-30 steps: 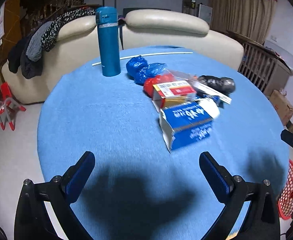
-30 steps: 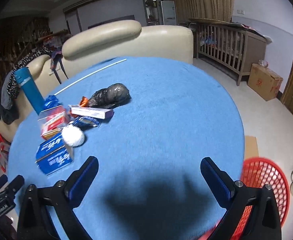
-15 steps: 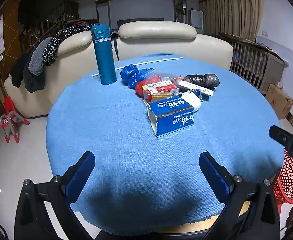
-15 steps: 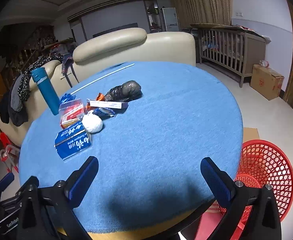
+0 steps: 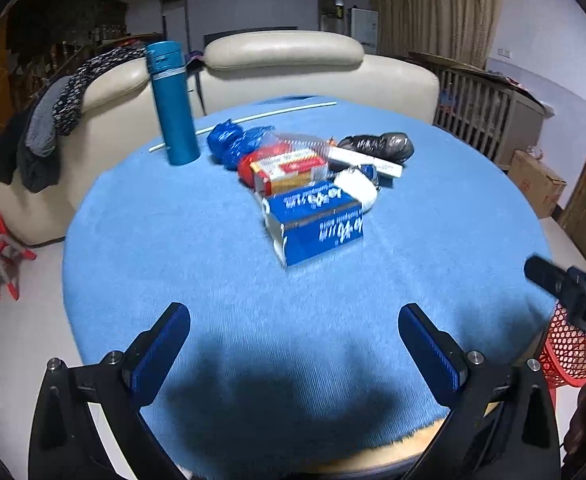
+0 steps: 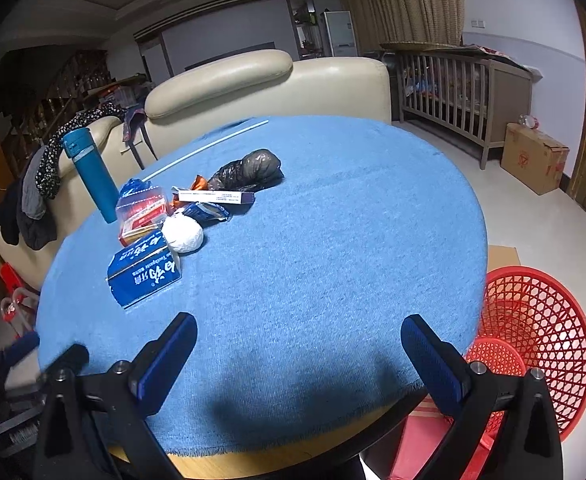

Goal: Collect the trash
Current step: 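Grasp the blue toothpaste box with the left gripper while the right grasps the white tissue ball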

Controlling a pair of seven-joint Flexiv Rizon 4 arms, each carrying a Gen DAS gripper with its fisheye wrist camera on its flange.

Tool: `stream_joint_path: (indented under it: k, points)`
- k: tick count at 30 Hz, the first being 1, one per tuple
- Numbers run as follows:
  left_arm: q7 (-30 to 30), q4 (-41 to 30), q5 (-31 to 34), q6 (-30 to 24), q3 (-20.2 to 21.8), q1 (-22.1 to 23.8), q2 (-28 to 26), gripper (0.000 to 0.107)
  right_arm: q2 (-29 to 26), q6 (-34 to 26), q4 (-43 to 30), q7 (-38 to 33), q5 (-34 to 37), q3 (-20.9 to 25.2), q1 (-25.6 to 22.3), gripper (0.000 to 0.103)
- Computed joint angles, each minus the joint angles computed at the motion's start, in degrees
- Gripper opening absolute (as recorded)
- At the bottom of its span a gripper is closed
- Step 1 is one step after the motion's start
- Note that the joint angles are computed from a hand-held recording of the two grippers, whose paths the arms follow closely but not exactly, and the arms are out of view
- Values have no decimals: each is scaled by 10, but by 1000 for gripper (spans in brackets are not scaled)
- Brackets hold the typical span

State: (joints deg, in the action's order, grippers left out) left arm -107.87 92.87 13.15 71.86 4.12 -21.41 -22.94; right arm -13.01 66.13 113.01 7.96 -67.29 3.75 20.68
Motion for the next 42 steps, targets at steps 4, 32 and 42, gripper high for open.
stream_joint_path:
  k: [4,32,42]
  points:
    - [97,-26,-54,-3,-48,44,-25,103,-5,6,3,-6,5,1,-1,103]
    - [386,-290,-194,-228,-86,66,-205,88,-28,37,13,-27,78,-16,-1,103]
    - [307,-130,-199,-103,-60,52,-123,67,-62,28,-39,-105,133,-18,13,103]
